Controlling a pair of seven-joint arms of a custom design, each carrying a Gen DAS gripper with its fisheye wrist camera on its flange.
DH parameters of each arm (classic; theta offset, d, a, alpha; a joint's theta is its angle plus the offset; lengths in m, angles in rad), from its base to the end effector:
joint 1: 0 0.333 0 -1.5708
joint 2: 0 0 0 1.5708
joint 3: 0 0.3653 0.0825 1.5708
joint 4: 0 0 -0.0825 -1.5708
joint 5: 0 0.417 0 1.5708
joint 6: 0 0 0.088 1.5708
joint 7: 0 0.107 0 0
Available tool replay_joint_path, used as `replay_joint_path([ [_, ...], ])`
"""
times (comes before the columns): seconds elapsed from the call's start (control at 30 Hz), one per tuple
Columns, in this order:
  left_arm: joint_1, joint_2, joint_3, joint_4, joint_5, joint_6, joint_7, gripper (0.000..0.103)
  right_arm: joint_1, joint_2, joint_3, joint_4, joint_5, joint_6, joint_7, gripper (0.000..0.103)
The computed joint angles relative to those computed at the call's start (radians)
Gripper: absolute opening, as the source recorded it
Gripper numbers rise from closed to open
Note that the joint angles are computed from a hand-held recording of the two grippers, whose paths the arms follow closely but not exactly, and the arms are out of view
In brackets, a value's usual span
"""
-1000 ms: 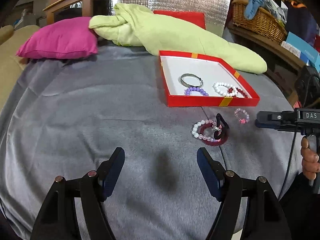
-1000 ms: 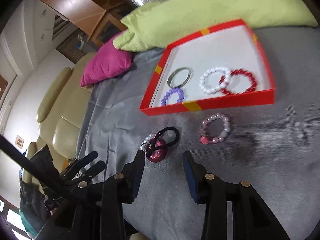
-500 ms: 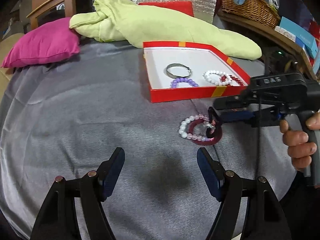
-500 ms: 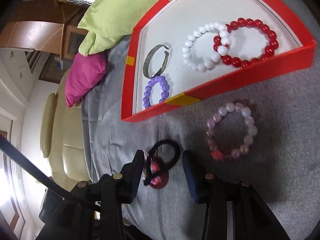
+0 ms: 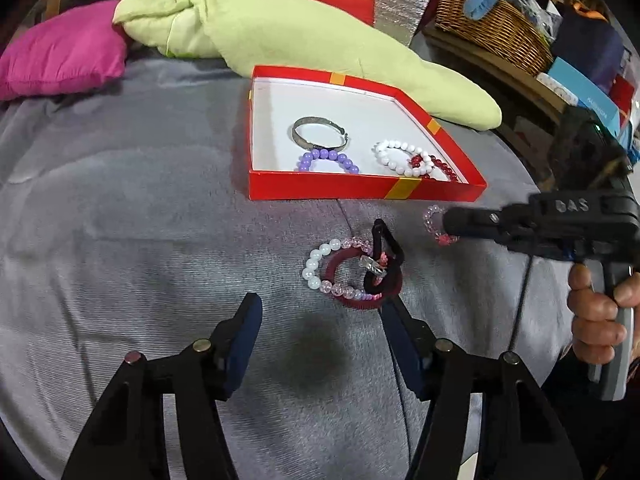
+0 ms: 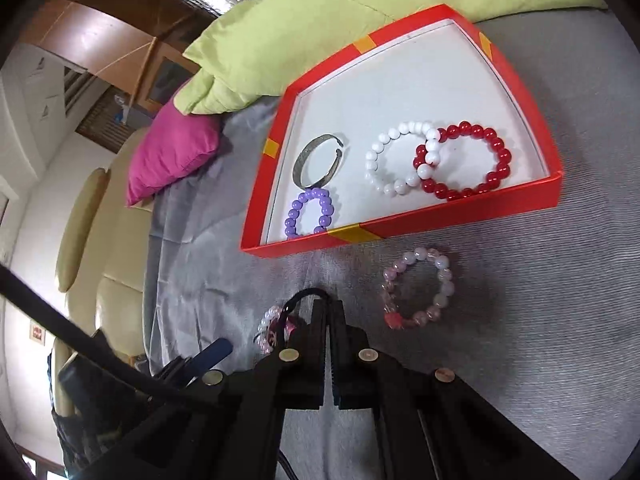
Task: Organize jewelry
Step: 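Grasp the black keyring hook with right tool and lift it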
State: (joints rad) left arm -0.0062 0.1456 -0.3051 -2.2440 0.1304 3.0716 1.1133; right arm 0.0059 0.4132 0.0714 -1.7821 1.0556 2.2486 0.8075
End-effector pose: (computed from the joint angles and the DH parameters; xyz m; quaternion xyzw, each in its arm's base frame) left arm 0.5834 -0.1932 0.4107 -0.6780 0.6527 -0.3088 0.1377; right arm 0.7072 0.0741 0.3683 -0.6904 0.5936 0.1585 0.3819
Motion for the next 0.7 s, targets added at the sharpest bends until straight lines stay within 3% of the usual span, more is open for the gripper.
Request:
replay_joint_path([
  [0.07, -0.039, 0.005, 0.047, 0.010, 0.060, 0.002, -0.063, 0.059, -0.019, 0.020, -0.001, 0.021, 0.004, -0.071, 0.041, 0.008],
  [0.13, -0.028, 0.007, 0.038, 0.014, 0.065, -0.001, -0.062, 0.046, -0.023, 0.036, 0.001, 0.038, 0.005, -0.111, 0.078, 0.034],
  [0.2, -0.050, 0.002, 0.071, 0.014, 0.113, -0.011, -0.113, 0.046, -0.026, 0.043, 0.009, 0.040, 0.022, -0.132, 0.081, 0.046],
  [0.33, -0.087, -0.020, 0.139, -0.001, 0.239, -0.047, -0.242, 0.046, 0.001, 0.063, 0.012, 0.058, 0.002, -0.124, 0.119, 0.046],
  [0.5, -0.062, -0.042, 0.129, -0.029, 0.246, -0.056, -0.243, 0.046, 0.023, 0.092, 0.020, 0.080, 0.001, -0.071, 0.184, 0.045],
  [0.57, -0.051, -0.045, 0.116, -0.036, 0.218, -0.056, -0.212, 0.046, 0.030, 0.093, 0.023, 0.078, 0.003, -0.031, 0.190, 0.035],
  [0.63, -0.048, -0.046, 0.108, -0.037, 0.199, -0.053, -0.191, 0.046, 0.044, 0.092, 0.019, 0.075, -0.030, 0.010, 0.185, 0.012],
  [0.7, -0.048, -0.042, 0.100, -0.035, 0.181, -0.046, -0.171, 0.046, 0.044, 0.083, 0.025, 0.064, -0.035, 0.034, 0.162, 0.009],
])
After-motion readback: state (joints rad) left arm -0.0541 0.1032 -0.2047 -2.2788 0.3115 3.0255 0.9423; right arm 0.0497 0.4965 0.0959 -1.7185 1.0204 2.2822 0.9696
